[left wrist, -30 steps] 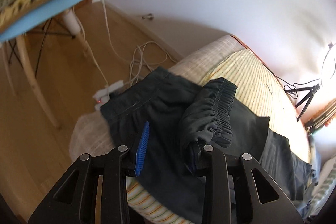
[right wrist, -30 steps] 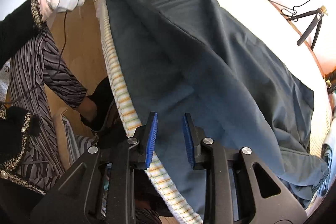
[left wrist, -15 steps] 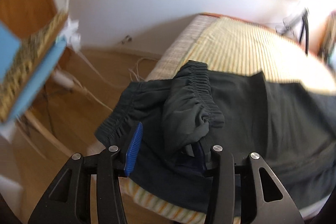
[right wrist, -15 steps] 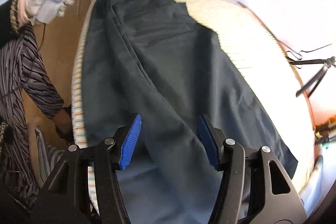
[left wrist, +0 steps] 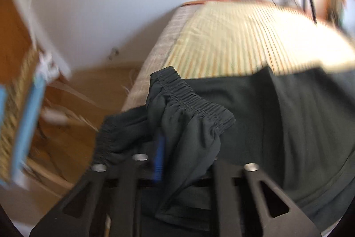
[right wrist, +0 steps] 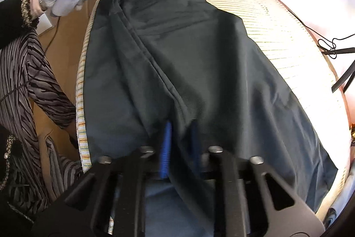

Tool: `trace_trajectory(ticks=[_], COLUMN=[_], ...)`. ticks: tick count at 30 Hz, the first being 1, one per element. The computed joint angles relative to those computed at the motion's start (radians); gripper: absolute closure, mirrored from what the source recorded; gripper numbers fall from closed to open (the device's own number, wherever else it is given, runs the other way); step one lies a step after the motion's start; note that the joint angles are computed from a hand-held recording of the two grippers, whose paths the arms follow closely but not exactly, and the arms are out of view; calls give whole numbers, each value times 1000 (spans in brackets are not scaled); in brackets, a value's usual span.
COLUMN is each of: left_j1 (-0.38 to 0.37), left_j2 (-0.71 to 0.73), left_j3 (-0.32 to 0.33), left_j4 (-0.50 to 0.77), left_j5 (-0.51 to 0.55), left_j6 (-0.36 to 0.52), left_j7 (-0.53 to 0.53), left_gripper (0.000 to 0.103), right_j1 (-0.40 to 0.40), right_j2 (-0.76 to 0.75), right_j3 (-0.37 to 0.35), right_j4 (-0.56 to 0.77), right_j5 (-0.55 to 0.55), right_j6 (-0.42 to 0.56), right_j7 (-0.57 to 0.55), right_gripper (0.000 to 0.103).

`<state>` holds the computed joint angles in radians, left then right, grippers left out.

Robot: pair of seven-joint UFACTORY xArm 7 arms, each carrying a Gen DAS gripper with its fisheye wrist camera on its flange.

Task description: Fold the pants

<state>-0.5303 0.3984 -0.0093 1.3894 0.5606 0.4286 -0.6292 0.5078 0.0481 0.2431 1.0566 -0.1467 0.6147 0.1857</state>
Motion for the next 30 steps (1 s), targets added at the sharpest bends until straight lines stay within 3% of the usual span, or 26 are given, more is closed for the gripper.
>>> trace_trajectory(ticks=[7, 10, 12, 13, 16, 18, 20, 24, 28, 30], left_j1=[126, 261, 284, 331, 398, 377, 406, 348, 379, 314], left_j2=[-137, -158, -166, -165, -137, -130, -156, -222, -194, -184], left_j3=[-6, -138, -164, -220, -289, -265, -305, -252, -276, -203], left_j4=[-244, -305, -330, -339, -305, -293, -316, -372, -359, -354], left_j5=[-274, -462, -531, -604, -726, -746, -821, -831, -913, -842], left_j6=[-293, -324, -340, -350, -334, -325, -353, -367, -291, -253], left_j7=[-215, -60, 1, 70, 202, 221, 292, 307, 428, 365], left_gripper=[95, 95, 95, 95, 95, 95, 95, 95, 95, 95], right_j1=[5, 2, 1, 1, 4, 7, 10, 18, 32, 36], right_j2=[-64, -80, -83, -82, -69, -63, -71, -136, -157, -142], right_j3=[8, 13, 16, 18, 24, 26, 27, 31, 51, 59], right_j4=[-41, -45, -44, -43, -31, -21, -17, -55, -89, -95], right_j5=[-38, -30, -35, -38, -94, -137, -155, -80, -26, -29], right_j6=[-32, -36, -32, -29, -10, 5, 8, -2, 2, 6], right_j7=[49, 41, 40, 40, 78, 121, 145, 105, 74, 74], right_gripper=[99, 99, 99, 99, 99, 99, 99, 100, 100, 100])
